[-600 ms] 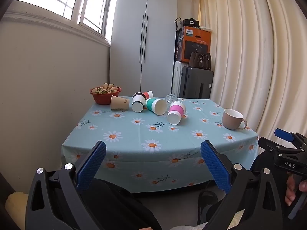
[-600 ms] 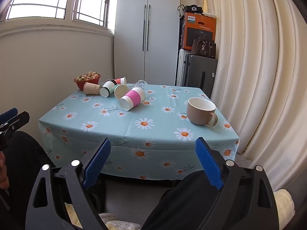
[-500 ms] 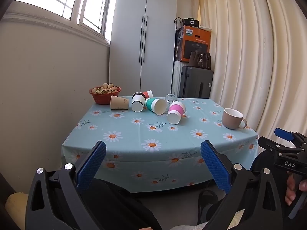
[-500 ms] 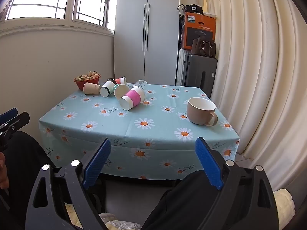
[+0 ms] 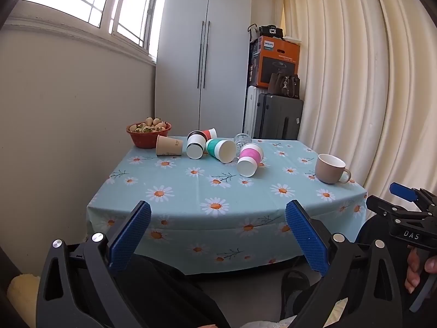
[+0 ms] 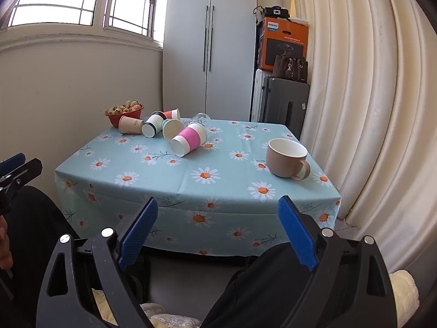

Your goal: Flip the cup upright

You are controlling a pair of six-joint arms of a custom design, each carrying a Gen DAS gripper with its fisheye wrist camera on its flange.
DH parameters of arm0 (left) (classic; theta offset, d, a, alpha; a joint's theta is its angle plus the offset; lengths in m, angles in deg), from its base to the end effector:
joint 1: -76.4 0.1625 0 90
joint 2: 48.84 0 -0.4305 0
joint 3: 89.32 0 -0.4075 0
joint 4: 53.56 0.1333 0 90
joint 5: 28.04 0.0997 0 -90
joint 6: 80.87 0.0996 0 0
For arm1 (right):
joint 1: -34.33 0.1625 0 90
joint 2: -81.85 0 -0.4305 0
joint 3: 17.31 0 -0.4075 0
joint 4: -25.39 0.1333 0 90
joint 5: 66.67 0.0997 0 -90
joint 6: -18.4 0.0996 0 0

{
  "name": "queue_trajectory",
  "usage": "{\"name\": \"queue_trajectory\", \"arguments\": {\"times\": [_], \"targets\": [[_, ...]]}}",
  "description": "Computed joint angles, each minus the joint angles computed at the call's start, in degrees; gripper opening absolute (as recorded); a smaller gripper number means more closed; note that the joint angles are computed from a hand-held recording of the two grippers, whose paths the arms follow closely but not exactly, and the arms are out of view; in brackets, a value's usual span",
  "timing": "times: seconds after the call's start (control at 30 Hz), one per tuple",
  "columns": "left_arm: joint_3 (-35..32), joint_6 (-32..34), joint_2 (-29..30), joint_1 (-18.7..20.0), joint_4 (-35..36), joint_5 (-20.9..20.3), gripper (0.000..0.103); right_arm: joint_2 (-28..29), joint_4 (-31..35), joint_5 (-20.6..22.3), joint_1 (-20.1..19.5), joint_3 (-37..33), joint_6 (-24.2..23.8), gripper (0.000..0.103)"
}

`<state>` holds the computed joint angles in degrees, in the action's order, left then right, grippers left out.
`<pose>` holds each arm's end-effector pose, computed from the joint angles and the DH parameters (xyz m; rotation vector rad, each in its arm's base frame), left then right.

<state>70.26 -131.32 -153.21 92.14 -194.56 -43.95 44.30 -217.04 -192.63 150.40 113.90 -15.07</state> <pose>-0.1526 -0.2810 0.2103 0.4929 2.0542 -1.3759 0.2588 -0.3587 0.0617 0.7439 -2.1108 1.1911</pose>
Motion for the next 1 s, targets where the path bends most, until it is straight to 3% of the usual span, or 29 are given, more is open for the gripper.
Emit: {"name": "queue_trajectory", "arguments": {"times": [0.33,0.57,1.0], "targets": [[-0.1,-0.2,0.1,-0.2,0.1,-0.1,0.096,0.3,-0.3,0.0,0.0,-0.2,-0.1,0.088],[0.5,2.4,2.9,0.4,-6.4,0.0,0.096,0.4,0.0,-0.2,0.1,-0.5,-1.2,0.088],[0.6,2.6,3.0,0.5,-6.7,-0.1,0.096,0.5,0.1,-0.4,0.1,-0.6,-1.2,0.088]]}}
